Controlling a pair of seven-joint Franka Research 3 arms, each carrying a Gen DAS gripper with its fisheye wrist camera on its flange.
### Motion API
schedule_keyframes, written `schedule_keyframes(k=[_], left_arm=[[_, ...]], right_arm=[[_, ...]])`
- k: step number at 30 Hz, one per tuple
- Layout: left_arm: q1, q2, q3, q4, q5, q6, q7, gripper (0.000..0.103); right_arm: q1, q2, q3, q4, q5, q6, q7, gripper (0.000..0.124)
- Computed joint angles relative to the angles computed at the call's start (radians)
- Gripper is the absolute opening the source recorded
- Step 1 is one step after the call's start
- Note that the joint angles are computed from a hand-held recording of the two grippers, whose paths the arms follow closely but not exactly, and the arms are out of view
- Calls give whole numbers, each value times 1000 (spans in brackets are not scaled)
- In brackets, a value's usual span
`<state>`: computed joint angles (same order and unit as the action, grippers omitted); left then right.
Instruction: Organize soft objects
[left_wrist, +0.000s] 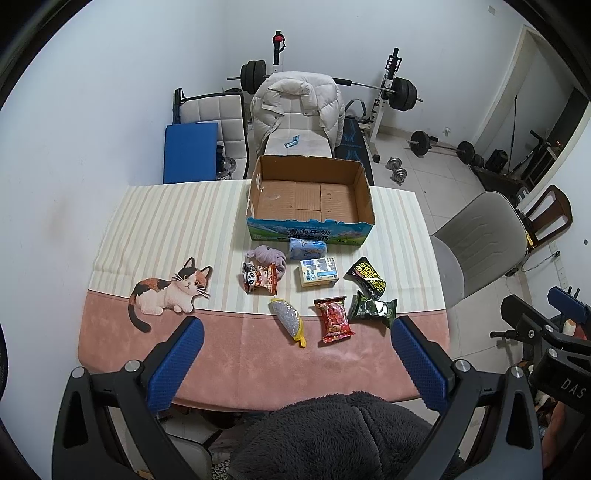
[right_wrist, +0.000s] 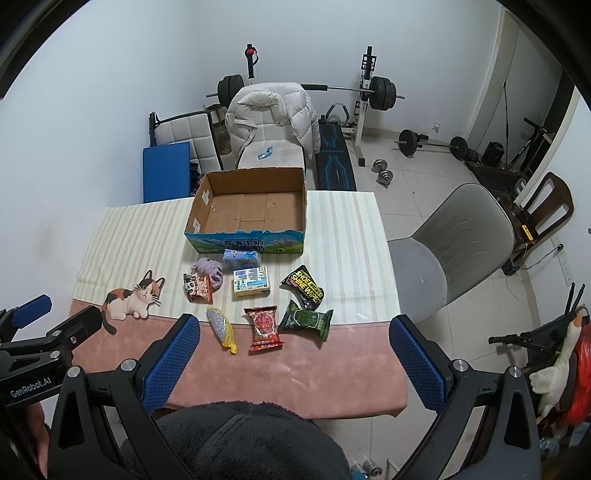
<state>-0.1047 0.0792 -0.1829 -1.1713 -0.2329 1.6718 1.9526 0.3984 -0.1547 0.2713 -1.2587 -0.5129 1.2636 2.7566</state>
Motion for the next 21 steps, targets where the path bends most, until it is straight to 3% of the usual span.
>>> schedule_keyframes(k=[21], left_arm=[[-1,-7,1,-14,-4,0,-2,103]], right_arm=[[-7,-21,-2,-32,10,26,1,103]])
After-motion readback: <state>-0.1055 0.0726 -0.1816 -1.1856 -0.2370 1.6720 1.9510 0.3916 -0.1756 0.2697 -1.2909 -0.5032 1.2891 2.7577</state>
